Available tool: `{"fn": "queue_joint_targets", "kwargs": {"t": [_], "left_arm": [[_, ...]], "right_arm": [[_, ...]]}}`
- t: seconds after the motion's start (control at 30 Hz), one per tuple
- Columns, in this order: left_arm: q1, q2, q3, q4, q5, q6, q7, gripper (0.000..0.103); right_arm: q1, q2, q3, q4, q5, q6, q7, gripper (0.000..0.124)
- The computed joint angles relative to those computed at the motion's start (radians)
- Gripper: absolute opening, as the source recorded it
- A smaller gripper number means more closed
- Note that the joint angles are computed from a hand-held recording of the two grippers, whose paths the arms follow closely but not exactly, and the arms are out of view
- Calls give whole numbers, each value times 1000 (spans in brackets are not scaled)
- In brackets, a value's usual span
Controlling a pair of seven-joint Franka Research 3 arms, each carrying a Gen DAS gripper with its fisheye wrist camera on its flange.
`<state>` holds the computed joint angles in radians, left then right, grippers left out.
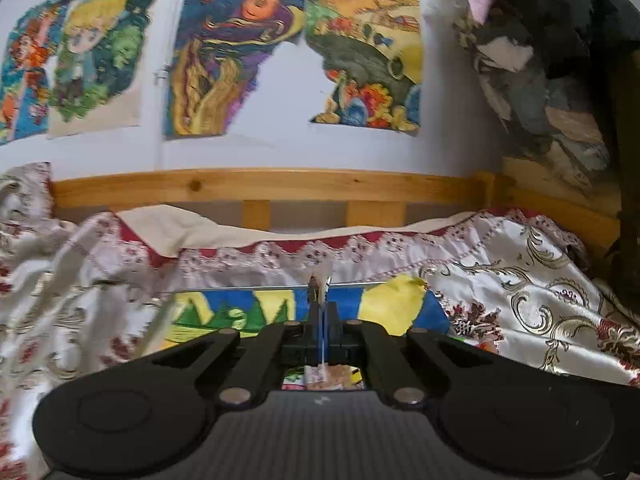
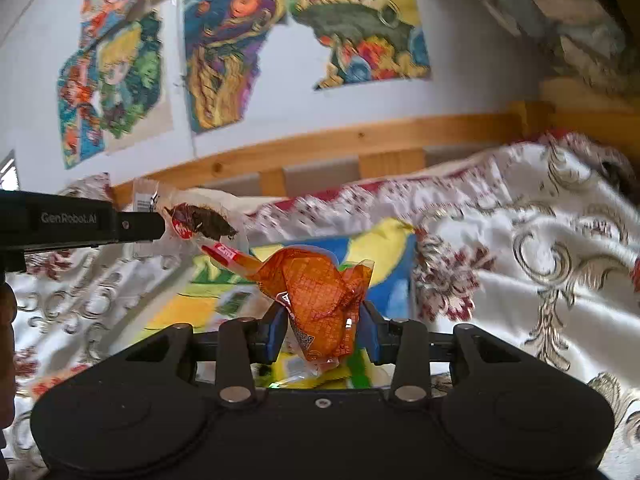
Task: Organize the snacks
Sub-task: 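Carry the sausage stick and orange packet over the tin box and open both grippers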
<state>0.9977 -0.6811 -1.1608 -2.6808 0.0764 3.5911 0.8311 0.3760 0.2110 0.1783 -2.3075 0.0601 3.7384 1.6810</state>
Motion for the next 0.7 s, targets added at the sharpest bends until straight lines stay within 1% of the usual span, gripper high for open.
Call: {"fn": "queue_joint_targets", "kwargs": {"t": [0.07,0.13,0.17,0.3,0.4,0.5,0.53,0.6,0.63,0.67,0.7], "left_arm": [[64,19,-60,8,-10,35,-4,0],[106,19,-102,8,-27,51,-22,0],[123,20,-117,8,-31,52,-34,0],[140,19,-124,10,-6,4,-70,0],[133,14,-111,12,29,-57,-105,1],[117,19,-91,22,71,-131,-138,4],[110,29,-82,25,84,-154,-151,5],[93,60,-58,29,113,-182,-172,6],[80,77,-43,31,128,-200,-181,7],[68,94,-28,33,143,-214,-190,14],[52,112,-9,33,157,-227,-199,16]], "right_arm": [[26,30,-13,22,65,-9,-46,41],[39,53,-14,35,106,0,-67,41],[35,63,-9,41,103,8,-60,41],[46,85,-4,66,127,10,-80,42],[43,92,4,81,122,-8,-79,43],[58,93,3,89,142,-27,-99,45],[67,89,0,90,157,-35,-112,45],[59,84,8,92,149,-56,-105,47],[44,79,18,91,129,-73,-84,47],[35,75,24,90,119,-83,-69,48],[36,71,23,90,122,-89,-64,49]]}}
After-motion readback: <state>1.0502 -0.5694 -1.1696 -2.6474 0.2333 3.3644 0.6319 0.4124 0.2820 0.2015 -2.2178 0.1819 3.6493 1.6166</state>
